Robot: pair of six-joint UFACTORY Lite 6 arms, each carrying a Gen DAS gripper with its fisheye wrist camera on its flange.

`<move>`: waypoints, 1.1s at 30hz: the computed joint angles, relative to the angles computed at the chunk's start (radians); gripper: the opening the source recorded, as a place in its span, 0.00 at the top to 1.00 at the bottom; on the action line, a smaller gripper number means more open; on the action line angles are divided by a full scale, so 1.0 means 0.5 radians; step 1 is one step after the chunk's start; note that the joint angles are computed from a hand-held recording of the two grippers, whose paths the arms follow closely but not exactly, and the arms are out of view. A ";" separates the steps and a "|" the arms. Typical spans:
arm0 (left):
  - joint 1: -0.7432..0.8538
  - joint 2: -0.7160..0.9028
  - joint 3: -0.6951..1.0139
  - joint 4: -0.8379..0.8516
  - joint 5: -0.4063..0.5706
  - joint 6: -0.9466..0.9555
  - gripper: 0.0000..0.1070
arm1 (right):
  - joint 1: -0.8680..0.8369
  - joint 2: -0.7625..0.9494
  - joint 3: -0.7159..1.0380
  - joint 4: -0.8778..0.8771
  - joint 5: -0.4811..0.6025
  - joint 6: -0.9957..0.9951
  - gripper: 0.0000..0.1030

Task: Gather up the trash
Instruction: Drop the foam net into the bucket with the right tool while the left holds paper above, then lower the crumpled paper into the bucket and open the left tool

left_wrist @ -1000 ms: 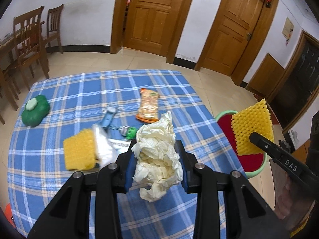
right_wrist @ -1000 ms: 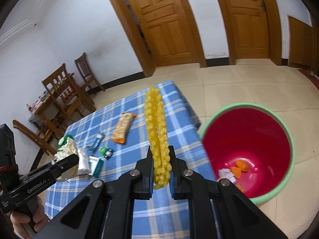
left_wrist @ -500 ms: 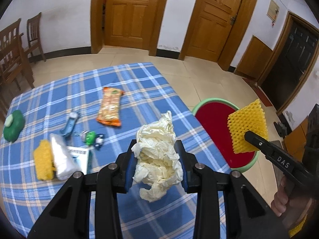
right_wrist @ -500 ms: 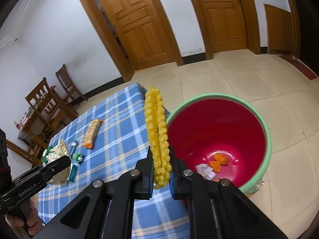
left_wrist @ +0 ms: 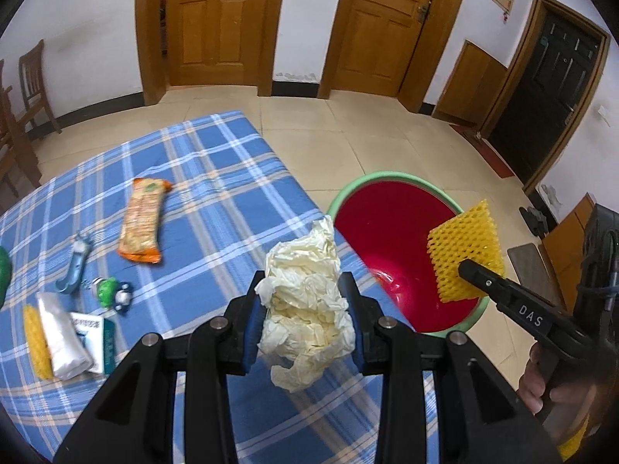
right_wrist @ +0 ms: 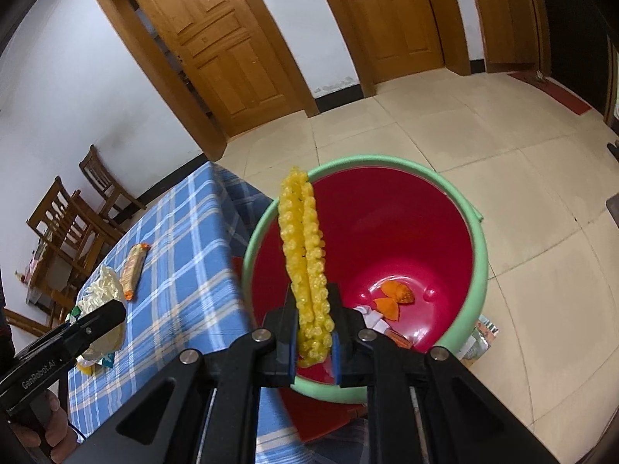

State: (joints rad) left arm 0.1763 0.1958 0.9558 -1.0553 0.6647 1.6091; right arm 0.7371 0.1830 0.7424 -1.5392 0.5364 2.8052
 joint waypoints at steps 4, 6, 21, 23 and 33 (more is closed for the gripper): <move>-0.084 0.006 -0.024 -0.017 -0.043 0.006 0.66 | -0.022 -0.044 -0.084 -0.085 -0.001 0.119 0.78; -0.119 0.018 -0.024 -0.025 -0.059 0.009 0.66 | -0.017 -0.076 -0.136 -0.135 0.011 0.198 0.70; -0.455 0.106 -0.053 -0.290 -0.171 0.214 0.66 | -0.001 -0.265 -0.347 -0.061 0.069 0.288 0.49; -0.502 0.120 -0.047 -0.326 -0.189 0.243 0.66 | -0.002 -0.292 -0.378 -0.050 0.073 0.293 0.48; -0.637 0.217 0.058 -0.423 -0.233 0.232 0.44 | -0.045 -0.375 -0.481 -0.091 0.052 0.355 0.46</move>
